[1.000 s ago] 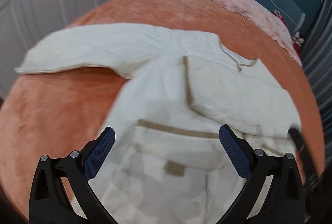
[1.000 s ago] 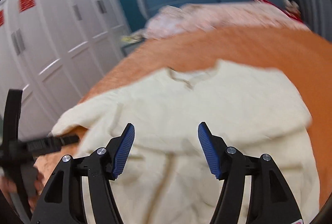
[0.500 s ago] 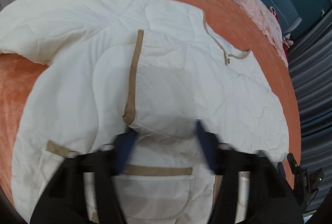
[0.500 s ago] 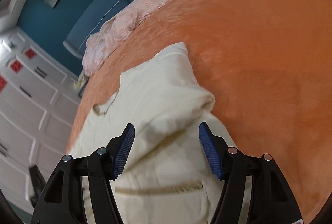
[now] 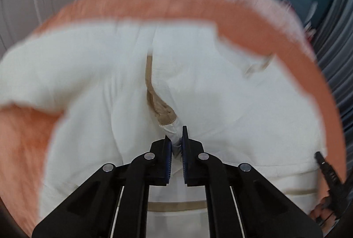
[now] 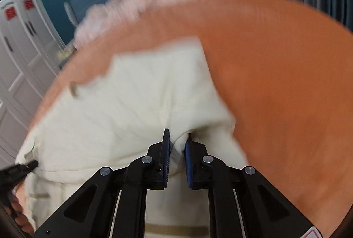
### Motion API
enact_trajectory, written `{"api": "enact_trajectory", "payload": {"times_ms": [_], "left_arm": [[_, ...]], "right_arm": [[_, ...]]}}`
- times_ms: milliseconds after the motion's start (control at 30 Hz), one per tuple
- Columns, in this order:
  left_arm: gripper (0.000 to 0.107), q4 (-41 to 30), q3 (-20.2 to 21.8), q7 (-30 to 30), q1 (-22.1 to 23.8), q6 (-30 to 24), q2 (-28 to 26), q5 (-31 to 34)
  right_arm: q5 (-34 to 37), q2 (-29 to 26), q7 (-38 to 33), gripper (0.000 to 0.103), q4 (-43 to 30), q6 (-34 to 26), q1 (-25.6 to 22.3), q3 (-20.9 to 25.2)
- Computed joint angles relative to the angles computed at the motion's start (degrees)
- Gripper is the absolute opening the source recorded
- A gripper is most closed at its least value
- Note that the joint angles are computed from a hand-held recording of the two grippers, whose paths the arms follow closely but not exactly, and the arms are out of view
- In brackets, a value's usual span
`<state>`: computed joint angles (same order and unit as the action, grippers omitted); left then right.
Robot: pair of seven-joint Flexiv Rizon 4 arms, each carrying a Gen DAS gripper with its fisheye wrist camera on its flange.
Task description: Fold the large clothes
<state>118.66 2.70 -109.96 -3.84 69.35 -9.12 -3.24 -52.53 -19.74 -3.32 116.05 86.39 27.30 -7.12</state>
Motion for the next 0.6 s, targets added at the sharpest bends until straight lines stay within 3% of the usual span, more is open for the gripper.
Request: {"api": "enact_trajectory", "payload": {"times_ms": [33, 67, 167, 267, 300, 367, 400, 467, 533, 600], "left_arm": [[0.007, 1.3, -0.2, 0.5, 0.2, 2.0, -0.6, -0.5], [0.008, 2.0, 0.8, -1.0, -0.7, 5.1, -0.8, 2.5], [0.009, -0.4, 5.1, -9.0, -4.4, 6.0, -1.6, 14.9], [0.009, -3.2, 7.8, -17.0, -7.3, 4.9, -2.3, 25.5], [0.009, -3.9, 8.0, -18.8, -7.8, 4.2, -2.3, 27.7], [0.009, -4.7, 8.0, -21.7, -8.0, 3.5, -2.1, 31.4], [0.009, -4.5, 7.9, -23.0, -8.0, 3.6, -1.8, 32.8], [0.009, -5.3, 7.3, -24.3, -7.6, 3.0, -2.0, 34.4], [0.01, -5.2, 6.7, -25.1, -7.1, 2.8, -1.7, 35.3], [0.01, -4.9, 6.2, -25.6, -6.5, 3.6, -1.6, 35.4]], "right_arm": [[-2.3, 0.2, 2.6, 0.012, 0.9, 1.7, -0.1, -1.0], [-1.7, 0.4, 2.6, 0.014, 1.2, 1.9, 0.6, -1.7], [-4.1, 2.2, 4.9, 0.024, 2.1, -0.6, 1.6, -2.7], [-21.3, 7.1, 21.1, 0.034, 4.8, -5.0, 3.9, -6.8], [-25.9, 9.9, 25.6, 0.035, 6.0, -10.5, 5.3, -6.9], [-32.6, 12.6, 30.3, 0.037, 6.0, -15.0, 5.3, -5.2], [-36.1, 12.7, 31.7, 0.037, 4.8, -13.8, 4.9, -4.3], [-35.7, 10.2, 27.5, 0.035, 1.5, -8.5, 3.9, -2.9], [-30.3, 5.7, 19.0, 0.027, -2.8, -3.3, 4.0, -0.4], [-20.5, 1.4, 8.3, 0.015, -6.1, -2.0, 3.5, 4.2]]}}
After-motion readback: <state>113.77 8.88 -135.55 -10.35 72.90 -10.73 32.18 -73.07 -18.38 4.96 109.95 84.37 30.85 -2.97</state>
